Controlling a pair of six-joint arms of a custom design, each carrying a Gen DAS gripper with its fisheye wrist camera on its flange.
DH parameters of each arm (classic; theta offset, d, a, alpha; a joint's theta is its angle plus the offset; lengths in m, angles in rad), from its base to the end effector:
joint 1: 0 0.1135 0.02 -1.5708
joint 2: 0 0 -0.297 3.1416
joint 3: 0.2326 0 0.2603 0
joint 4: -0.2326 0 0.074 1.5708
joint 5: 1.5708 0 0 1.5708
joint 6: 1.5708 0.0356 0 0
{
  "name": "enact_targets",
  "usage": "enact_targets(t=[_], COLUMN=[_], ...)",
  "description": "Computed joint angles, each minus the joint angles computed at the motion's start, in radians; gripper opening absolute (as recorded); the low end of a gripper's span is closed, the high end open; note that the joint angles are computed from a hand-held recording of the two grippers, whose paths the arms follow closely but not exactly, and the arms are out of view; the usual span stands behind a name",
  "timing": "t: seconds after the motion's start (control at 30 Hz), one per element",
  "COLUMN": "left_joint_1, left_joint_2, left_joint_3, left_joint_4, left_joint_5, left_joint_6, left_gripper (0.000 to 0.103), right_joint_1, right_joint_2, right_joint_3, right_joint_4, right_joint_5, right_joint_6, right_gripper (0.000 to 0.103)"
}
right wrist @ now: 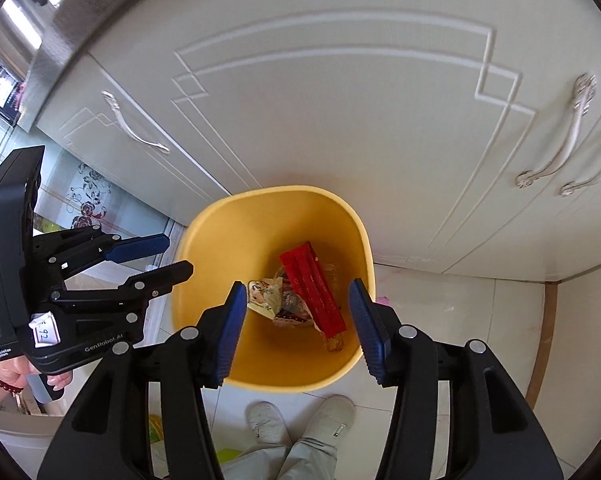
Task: Collect trash
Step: 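Raise both tools from the bin back toward the counter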
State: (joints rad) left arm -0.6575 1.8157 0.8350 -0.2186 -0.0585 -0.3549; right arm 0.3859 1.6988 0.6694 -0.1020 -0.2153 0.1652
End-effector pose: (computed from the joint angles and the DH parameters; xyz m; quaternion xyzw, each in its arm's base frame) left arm 0.2566 -0.1955 0.1225 0.1427 0.9720 -0.0644 0.1754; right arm 0.2622 0.1147 0.1235 -0.1301 0.9618 0.1599 0.1800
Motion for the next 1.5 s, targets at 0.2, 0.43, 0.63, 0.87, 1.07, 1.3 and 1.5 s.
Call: enact_targets(t=[0.2, 0.43, 0.63, 0.87, 1.07, 1.3, 1.5], left_joint_1=[-0.018, -0.046, -0.007, 0.095, 0.197, 0.238, 0.262], left_joint_2=[-0.174, -0.413, -0.520, -0.498, -0.363, -0.234, -0.144], left_joint_3=[0.003, 0.060, 0.154, 0.314, 0.476, 0.643, 0.759], left_joint_4=[-0.130, -0.332, -0.456, -0.515, -0.534, -0.572, -0.612], left_joint_5=[-0.009, -0.058, -0.088, -0.119, -0.089, -0.092, -0.086], left_joint_6=[-0.027, -0.074, -0.068, -0.048, 0.017, 0.049, 0.077], left_gripper=[0.039, 0.045, 0.049, 0.077, 0.077, 0.077, 0.077], right_joint_1=[0.008, 0.062, 0.063, 0.026, 0.003, -0.027, -0.033], right_joint_2=[-0.252, -0.500, -0.531, -0.421, -0.275, -0.121, 0.003], right_joint_3=[0.019, 0.155, 0.285, 0.456, 0.603, 0.772, 0.926], right_joint_4=[-0.201, -0.440, -0.510, -0.507, -0.473, -0.472, -0.500], right_joint_5=[0.005, 0.065, 0.092, 0.074, 0.047, -0.019, -0.044], right_joint_6=[0.040, 0.120, 0.135, 0.098, 0.069, 0.022, -0.006], right_gripper=[0.054, 0.055, 0.055, 0.055, 0.055, 0.056, 0.056])
